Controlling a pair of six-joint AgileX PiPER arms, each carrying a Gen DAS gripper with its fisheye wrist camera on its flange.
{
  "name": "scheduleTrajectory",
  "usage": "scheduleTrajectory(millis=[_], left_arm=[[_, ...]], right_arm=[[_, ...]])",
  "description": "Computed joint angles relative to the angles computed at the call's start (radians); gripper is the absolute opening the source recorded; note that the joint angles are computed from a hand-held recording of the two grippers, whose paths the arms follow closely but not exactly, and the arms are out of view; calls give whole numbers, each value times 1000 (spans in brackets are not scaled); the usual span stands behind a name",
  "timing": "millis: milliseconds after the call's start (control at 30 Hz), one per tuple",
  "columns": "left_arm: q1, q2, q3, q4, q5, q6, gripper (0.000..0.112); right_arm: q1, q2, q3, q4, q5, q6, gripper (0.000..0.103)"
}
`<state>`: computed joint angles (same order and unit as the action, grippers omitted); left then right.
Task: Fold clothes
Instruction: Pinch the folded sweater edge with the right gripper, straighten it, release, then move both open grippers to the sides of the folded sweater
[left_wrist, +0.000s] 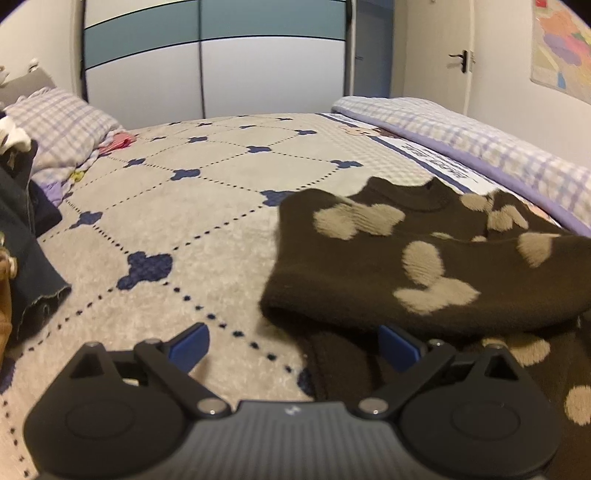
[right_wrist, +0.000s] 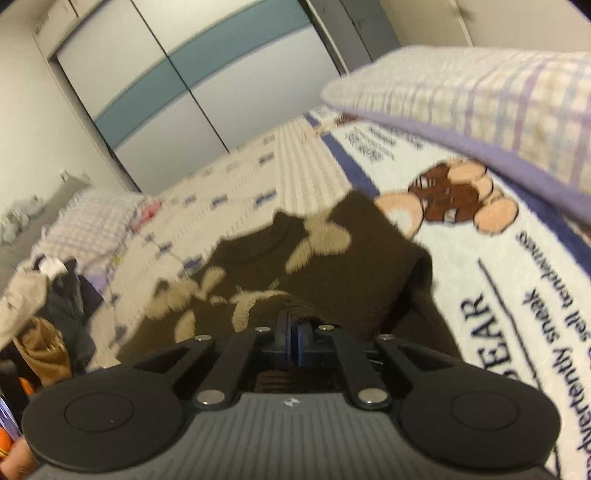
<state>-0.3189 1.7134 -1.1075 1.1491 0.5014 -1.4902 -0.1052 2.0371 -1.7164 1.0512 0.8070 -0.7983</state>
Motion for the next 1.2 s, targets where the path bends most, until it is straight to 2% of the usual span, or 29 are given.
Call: scheduleTrajectory(millis=[100, 167, 267, 400, 533, 633, 700, 733, 867, 933, 1000, 1067, 1200], left_arm=[[9, 14, -8, 7, 7, -28, 93], [16, 24, -16, -1, 7, -41, 90], [18, 42, -27, -12, 28, -66, 85], [25, 57, -37, -51, 52, -64, 84], [21, 55, -41, -76, 62, -54, 84], [25, 38, -59, -182, 67, 37, 85], [30, 17, -73, -276, 75, 117, 85], [27, 2, -68, -283, 72, 118, 85], [-11, -45, -41, -171, 86, -3, 85], [-34, -49, -38, -73, 97, -81, 85], [-55, -44, -41, 19, 103, -145, 85], [-67, -35, -47, 80, 82, -178, 85], [-94, 2, -74, 155, 28, -193, 85]], right_arm=[[-17, -31, 38, 39, -39, -49, 4], [-27, -28, 28, 20, -30, -41, 4], [-21, -12, 4, -77, -22, 29, 4], [16, 4, -5, -242, -64, 91, 4], [39, 37, -24, -355, -54, 148, 4], [50, 28, -8, -386, -76, 154, 11], [48, 3, 24, -377, -113, 128, 21], [48, -10, 44, -365, -139, 108, 23], [68, -59, 127, -324, -267, 34, 26], [83, -80, 168, -264, -334, -45, 28], [101, -95, 202, -182, -394, -148, 34], [117, -105, 228, -89, -434, -255, 38], [153, -100, 239, -9, -470, -352, 42]])
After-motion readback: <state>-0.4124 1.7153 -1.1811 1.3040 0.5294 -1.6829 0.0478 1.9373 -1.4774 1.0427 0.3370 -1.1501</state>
